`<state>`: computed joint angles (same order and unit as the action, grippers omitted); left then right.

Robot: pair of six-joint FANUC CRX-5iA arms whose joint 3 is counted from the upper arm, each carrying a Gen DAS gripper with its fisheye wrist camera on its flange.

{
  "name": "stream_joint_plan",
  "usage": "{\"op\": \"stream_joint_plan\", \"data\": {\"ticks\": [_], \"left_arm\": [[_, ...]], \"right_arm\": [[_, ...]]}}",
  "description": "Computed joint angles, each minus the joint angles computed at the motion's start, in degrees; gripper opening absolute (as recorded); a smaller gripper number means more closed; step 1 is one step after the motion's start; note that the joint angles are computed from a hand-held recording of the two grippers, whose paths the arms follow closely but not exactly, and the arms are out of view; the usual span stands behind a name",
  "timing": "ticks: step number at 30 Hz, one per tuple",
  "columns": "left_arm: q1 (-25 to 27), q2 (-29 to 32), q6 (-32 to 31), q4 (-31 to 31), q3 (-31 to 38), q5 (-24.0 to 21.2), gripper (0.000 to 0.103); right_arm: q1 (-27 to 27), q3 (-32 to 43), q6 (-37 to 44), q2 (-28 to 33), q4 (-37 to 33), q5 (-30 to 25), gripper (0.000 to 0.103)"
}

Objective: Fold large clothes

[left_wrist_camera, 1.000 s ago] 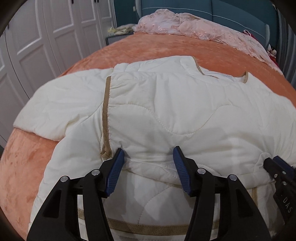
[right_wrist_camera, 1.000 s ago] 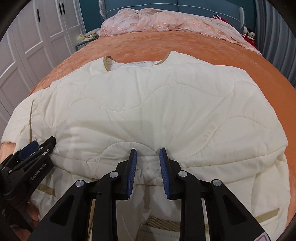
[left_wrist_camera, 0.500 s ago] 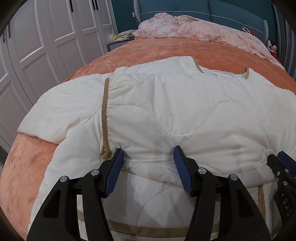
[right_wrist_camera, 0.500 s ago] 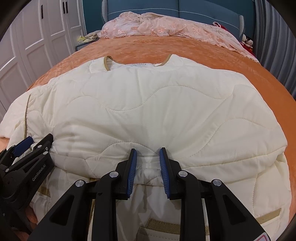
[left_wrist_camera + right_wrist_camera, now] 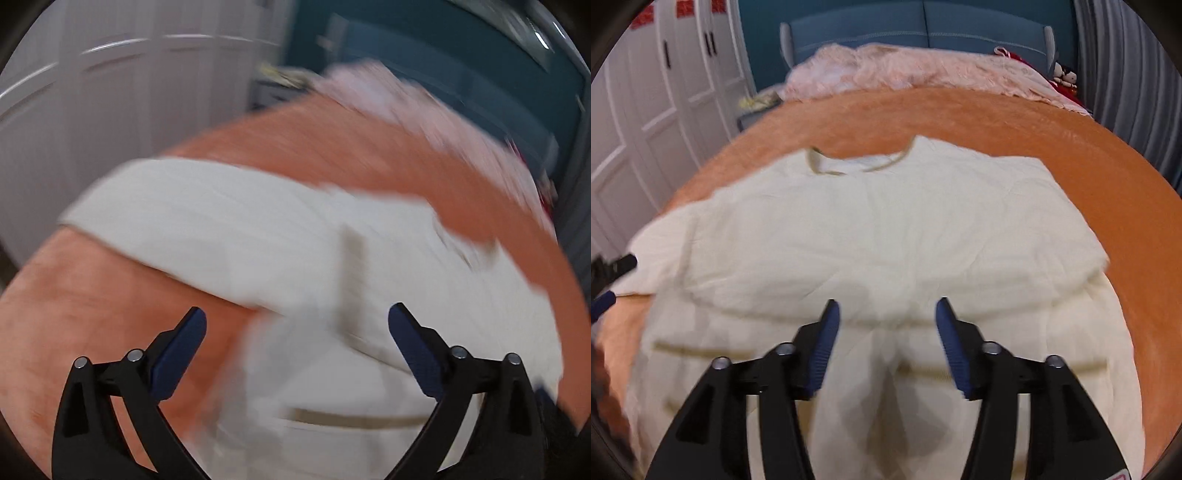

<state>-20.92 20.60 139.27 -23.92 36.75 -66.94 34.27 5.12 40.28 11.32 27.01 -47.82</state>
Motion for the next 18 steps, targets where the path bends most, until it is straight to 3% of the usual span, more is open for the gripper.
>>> {"op": "stream_joint_plan", "data": {"ticks": [7, 9, 11, 13, 14, 15, 17, 18], "left_arm": [[20.5, -7.9, 5.9, 10.8, -15.8, 2.7, 0.098], [26.0, -8.7, 6.6, 16.6, -20.5, 5.9, 0.096], [26.8, -9.6, 8.3, 16.1, -21.7, 8.8, 0.096], [27.3, -8.5, 5.9, 17.7, -20.6, 10.0, 0.078], [27.7, -7.9, 3.4, 20.2, -20.7, 11.2, 0.046], [28.2, -7.1, 0.2, 23.8, -20.8, 12.1, 0.023], [27.4, -5.0, -1.9, 25.3, -17.8, 11.1, 0.007], [26.1, -4.3, -1.9, 23.6, -15.3, 10.4, 0.007]], "right_arm": [[6.0, -6.7, 0.3, -6.6, 1.9, -0.2, 0.057], [7.1, -6.3, 1.3, -6.7, 0.7, -1.1, 0.058], [7.9, -5.1, 2.8, -6.1, -0.9, -2.6, 0.058], [8.5, -4.2, 3.7, -5.6, -1.6, -3.5, 0.059], [8.8, -3.9, 4.0, -5.5, -1.8, -3.7, 0.059], [9.1, -3.8, 4.1, -5.4, -1.6, -3.8, 0.059], [9.3, -3.5, 4.1, -5.4, -1.1, -3.8, 0.059], [9.3, -3.9, 3.9, -5.6, -0.8, -3.4, 0.059]]}}
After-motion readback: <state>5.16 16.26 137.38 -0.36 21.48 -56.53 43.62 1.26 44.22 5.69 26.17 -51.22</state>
